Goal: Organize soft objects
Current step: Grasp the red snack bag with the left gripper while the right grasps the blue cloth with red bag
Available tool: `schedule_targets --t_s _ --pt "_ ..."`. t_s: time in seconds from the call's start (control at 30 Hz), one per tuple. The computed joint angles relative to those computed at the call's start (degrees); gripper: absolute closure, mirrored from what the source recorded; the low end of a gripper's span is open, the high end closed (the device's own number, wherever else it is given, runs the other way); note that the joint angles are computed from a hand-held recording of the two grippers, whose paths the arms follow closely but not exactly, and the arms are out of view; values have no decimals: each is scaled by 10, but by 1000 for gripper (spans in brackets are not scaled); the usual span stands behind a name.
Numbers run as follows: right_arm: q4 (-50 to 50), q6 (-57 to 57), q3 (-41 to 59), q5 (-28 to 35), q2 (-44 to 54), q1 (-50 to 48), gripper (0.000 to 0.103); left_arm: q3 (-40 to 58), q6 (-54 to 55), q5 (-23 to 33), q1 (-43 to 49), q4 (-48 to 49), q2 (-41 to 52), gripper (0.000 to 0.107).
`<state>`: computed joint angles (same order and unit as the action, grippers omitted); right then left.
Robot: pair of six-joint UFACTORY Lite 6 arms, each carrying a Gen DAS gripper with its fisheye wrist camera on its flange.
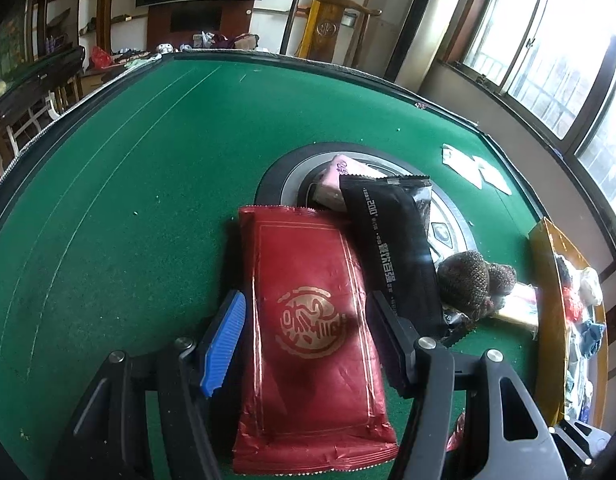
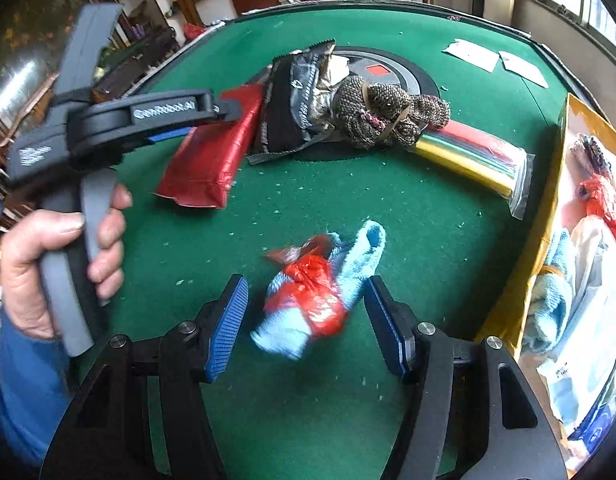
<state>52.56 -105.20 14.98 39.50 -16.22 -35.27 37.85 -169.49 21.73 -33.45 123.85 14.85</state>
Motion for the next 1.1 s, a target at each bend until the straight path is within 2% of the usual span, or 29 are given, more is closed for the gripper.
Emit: schedule_targets --t_s 0.1,0.17,0.33,0.5,0.63,0.87,1.03,1.1 --pt "37 -33 -19 -47 -16 27 59 8 17 -1 -1 -17 9 44" --pt "38 -30 -2 -37 -8 36 61 10 19 -3 -1 -19 11 44" --pt "86 -15 29 -71 -29 105 61 21 51 -2 -6 -49 19 44" --pt "176 -114 33 -57 15 99 61 34 79 2 -13 -78 32 43" --pt "230 -182 2 -111 12 122 61 49 125 9 -20 -117 48 40" --pt "224 -180 12 -119 35 127 61 73 119 -4 -6 -99 79 35" --pt "216 -167 13 -127 32 129 61 100 245 26 -33 -212 104 35" --pt "217 -169 9 -132 25 132 61 94 255 33 -39 -223 99 40"
